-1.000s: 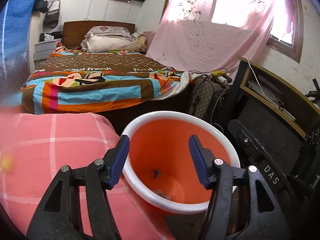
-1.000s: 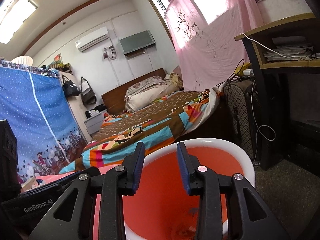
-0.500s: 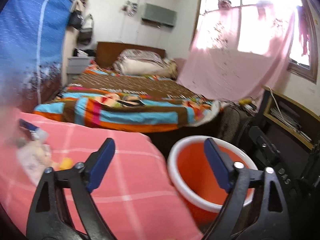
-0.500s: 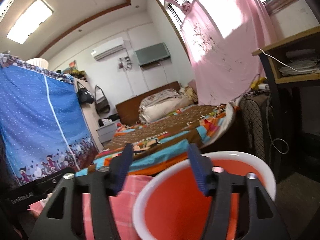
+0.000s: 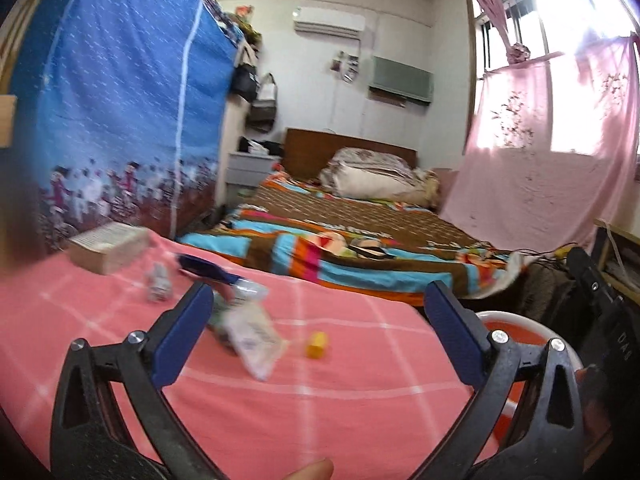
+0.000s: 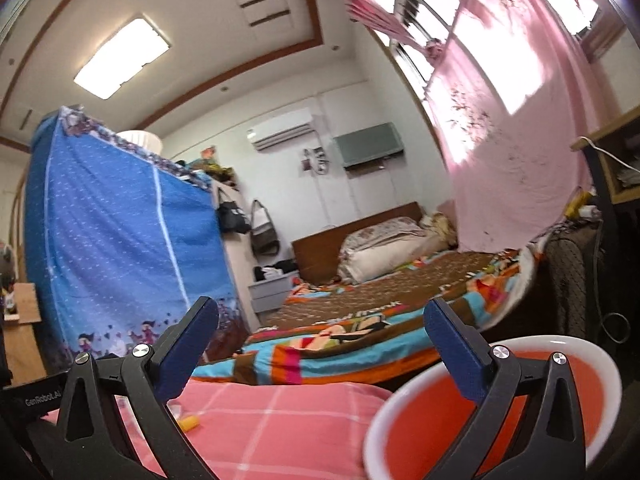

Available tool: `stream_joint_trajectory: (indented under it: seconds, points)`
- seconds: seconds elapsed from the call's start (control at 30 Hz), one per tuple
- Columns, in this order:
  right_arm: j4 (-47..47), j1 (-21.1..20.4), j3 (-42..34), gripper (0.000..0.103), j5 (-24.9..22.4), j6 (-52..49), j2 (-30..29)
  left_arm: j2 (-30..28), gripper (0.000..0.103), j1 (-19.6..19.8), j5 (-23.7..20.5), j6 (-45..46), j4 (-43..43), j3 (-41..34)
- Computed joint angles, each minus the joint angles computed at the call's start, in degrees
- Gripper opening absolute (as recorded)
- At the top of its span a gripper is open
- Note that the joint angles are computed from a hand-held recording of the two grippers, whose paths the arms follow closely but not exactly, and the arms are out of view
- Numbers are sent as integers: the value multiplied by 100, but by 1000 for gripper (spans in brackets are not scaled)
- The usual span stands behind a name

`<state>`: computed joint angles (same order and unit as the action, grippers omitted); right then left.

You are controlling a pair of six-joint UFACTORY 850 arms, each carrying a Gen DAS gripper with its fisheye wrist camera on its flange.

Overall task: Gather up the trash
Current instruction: 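Move both open tools back over the bedspread toward the yellow cylinder and paper packet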

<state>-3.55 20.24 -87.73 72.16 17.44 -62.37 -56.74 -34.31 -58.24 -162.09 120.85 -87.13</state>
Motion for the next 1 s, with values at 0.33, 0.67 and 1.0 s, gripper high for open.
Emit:
stream_joint_trajectory:
  seconds: [0.33,0.67,1.0]
  points:
    - [-265,303,-236,103,-195,-191,-52,321,103,107,-680,320,-383,665]
    - [-370,567,-754,103,-1107,-902,-194,472,103,344,-649,-234,-103,979]
    - [-1508,619,-1880,84,-3216,-365,-620,524,101,696,669,-574,330,913]
